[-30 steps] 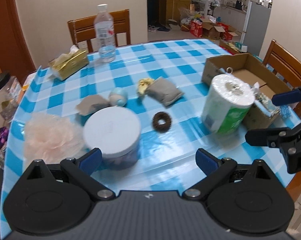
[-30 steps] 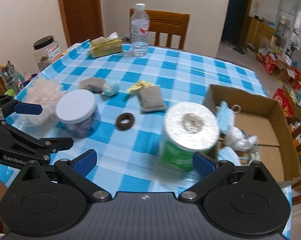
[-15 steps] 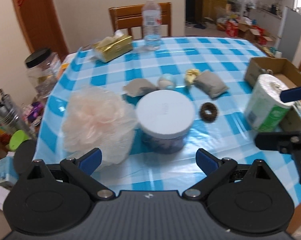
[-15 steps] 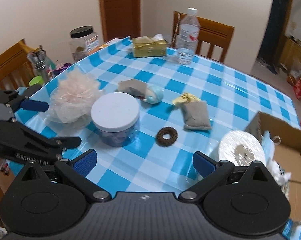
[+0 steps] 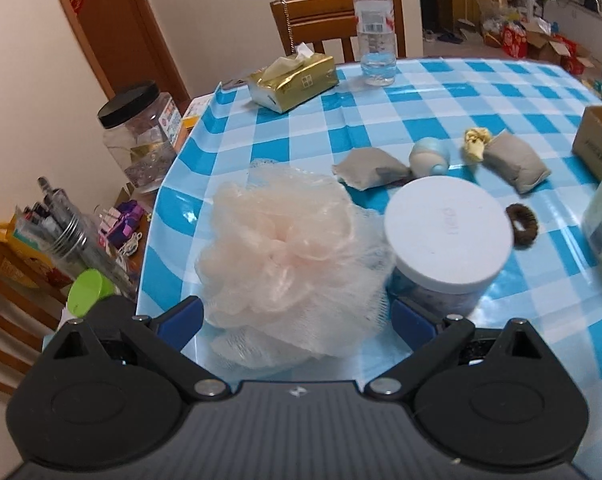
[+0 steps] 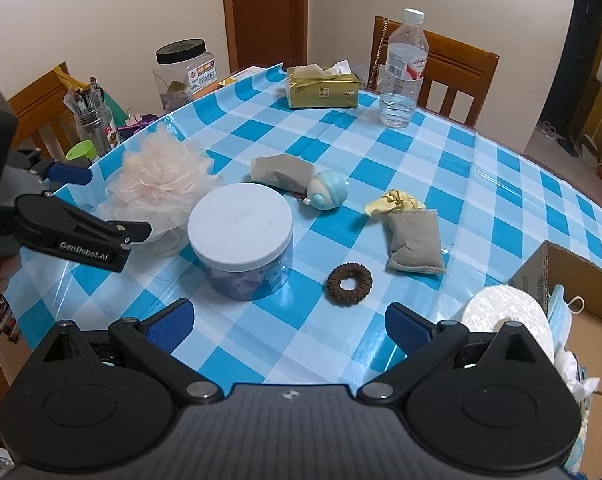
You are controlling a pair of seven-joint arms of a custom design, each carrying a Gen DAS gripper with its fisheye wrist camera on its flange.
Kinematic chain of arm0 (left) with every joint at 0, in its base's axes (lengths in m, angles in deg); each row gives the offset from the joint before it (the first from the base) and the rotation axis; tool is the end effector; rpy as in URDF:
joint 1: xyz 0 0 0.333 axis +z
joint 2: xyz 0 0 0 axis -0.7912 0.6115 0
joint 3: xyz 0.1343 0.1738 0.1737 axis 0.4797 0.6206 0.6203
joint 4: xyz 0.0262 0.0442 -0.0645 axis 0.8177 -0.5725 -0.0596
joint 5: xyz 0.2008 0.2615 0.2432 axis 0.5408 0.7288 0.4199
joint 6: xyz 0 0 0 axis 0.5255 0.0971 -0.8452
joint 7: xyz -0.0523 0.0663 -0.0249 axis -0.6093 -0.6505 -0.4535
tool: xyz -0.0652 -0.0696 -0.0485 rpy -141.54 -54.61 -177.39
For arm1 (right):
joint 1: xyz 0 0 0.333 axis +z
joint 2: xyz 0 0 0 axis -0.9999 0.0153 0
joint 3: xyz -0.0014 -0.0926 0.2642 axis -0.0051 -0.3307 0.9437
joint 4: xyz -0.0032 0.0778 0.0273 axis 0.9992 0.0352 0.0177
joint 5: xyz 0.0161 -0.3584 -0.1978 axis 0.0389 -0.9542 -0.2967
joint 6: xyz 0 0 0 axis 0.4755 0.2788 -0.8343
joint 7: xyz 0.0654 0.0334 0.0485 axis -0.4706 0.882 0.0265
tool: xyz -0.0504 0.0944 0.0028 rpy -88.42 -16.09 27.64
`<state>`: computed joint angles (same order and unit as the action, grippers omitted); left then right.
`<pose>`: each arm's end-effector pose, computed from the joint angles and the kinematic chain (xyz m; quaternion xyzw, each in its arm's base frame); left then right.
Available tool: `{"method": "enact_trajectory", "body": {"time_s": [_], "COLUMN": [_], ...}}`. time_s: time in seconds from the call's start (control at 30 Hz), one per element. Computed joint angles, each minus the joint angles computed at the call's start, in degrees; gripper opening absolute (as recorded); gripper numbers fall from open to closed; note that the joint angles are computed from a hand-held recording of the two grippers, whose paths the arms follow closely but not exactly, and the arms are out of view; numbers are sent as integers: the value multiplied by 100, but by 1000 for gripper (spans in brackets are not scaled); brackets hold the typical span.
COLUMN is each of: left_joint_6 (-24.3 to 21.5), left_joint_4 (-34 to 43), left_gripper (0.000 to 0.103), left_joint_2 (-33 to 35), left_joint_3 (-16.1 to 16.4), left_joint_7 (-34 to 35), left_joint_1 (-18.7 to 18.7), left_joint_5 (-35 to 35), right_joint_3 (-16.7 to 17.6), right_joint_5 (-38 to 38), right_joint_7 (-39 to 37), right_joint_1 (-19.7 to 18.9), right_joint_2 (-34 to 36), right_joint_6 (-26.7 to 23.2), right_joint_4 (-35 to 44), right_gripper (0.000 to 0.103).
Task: Organize soft objects
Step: 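Move the left tool to the pink mesh pouf while the right approaches the grey sachet, then grasp the pink mesh pouf with the left gripper while the right grasps the grey burlap sachet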
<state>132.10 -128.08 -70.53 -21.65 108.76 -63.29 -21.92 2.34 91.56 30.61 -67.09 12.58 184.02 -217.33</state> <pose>0.4295 -0.2249 0.3920 -0.7115 0.6159 -0.1174 0.3174 0.5044 0.2445 0.4251 -0.8826 0.3527 -0.1085 0.2914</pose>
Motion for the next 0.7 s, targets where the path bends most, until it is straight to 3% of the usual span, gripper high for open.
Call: {"method": "enact_trajectory", "body": {"time_s": [0.27,0.7], "left_joint_6": [301,714], "left_joint_4": [185,236], "left_gripper": [100,100], "left_joint_2": [455,675], "left_joint_3": [227,357], "left_joint_7": [572,726], "left_joint_1": [154,316], "left_joint_5": [30,-28], "right_joint_3": [20,-29], "right_joint_5": [-208,-1377], "right_joint_7": [62,1228], "right_joint_1": [-78,-201], "right_joint_2": [481,1948], "right_joint_6": [-208,-414], "right_joint_4": [540,2317], "right_gripper": [103,103]}}
